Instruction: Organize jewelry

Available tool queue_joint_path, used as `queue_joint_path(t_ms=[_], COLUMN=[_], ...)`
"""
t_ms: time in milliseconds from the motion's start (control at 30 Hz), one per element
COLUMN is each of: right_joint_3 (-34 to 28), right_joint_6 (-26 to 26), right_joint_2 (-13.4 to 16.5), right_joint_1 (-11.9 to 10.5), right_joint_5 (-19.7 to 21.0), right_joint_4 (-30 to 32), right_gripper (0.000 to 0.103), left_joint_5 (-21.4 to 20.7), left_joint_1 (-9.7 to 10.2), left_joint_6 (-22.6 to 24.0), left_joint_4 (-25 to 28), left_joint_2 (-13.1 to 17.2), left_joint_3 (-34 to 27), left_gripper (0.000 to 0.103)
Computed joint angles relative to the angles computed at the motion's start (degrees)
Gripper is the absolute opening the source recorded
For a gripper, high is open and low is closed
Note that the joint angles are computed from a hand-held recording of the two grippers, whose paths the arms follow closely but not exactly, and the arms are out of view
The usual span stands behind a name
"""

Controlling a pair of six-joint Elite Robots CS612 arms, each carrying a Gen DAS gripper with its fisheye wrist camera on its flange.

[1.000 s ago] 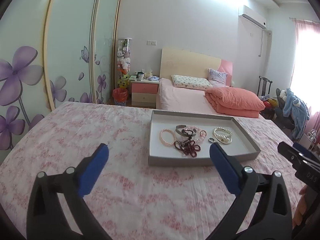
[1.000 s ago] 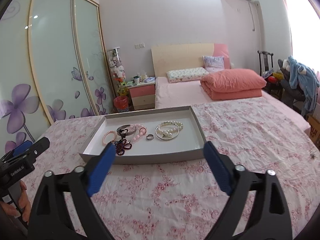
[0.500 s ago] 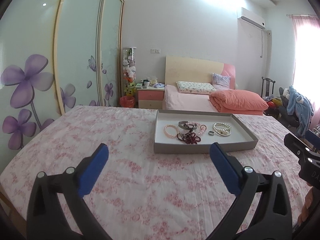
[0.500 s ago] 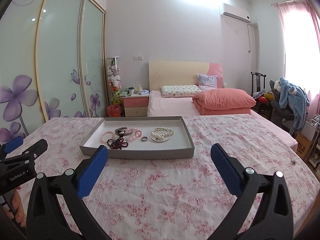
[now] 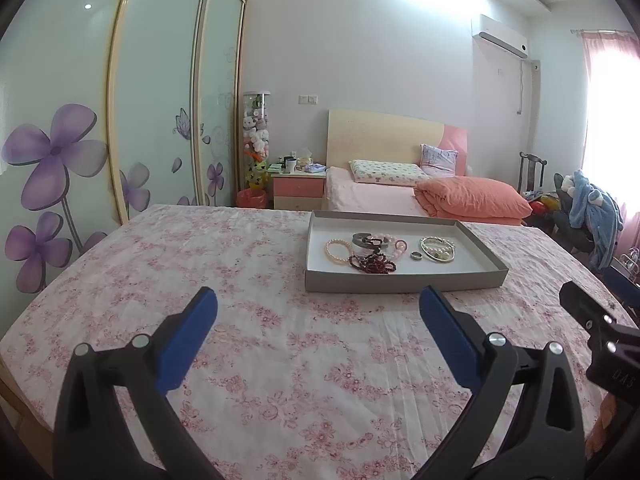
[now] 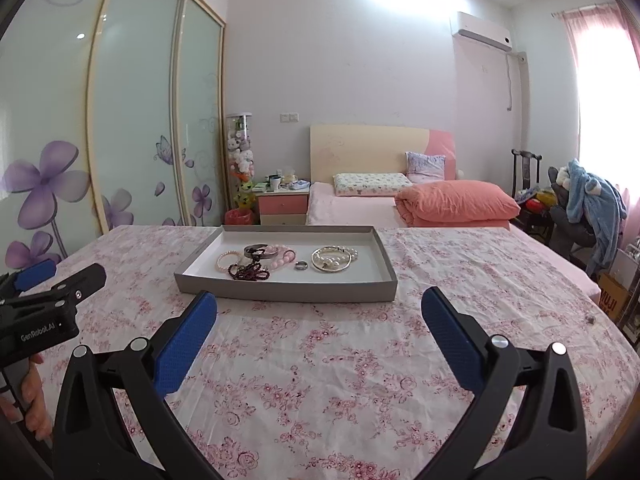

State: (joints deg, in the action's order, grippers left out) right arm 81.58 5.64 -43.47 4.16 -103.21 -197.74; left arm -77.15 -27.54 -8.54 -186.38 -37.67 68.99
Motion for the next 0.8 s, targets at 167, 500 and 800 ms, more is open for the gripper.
queue_joint_path(t_ms=[167, 500, 800], right_joint_3=[0.12, 0.59, 0.69], right_joint_6=[-0.06, 3.04, 3.79], right_joint_2=[-0.02, -0.42, -0.43], right_joint_1=[0.09, -0.51, -0.72], right_joint_5=[-0.47, -0.05, 0.61], right_joint_4=[-0.67, -0.27, 0.62], right_gripper=[0.101, 0.101, 0.101], left_joint_5=[0.26, -0.01, -0.62], left_joint_1=[-0.10, -0.20, -0.24], left_joint_6=[-0.10, 0.28, 0.46], left_joint_4=[-0.16, -0.73, 0.00], left_joint_2=[-0.11, -0.36, -0.29], left_joint_3=[0.24, 0.67, 0.46], left_gripper=[0.099, 0.099, 0.099])
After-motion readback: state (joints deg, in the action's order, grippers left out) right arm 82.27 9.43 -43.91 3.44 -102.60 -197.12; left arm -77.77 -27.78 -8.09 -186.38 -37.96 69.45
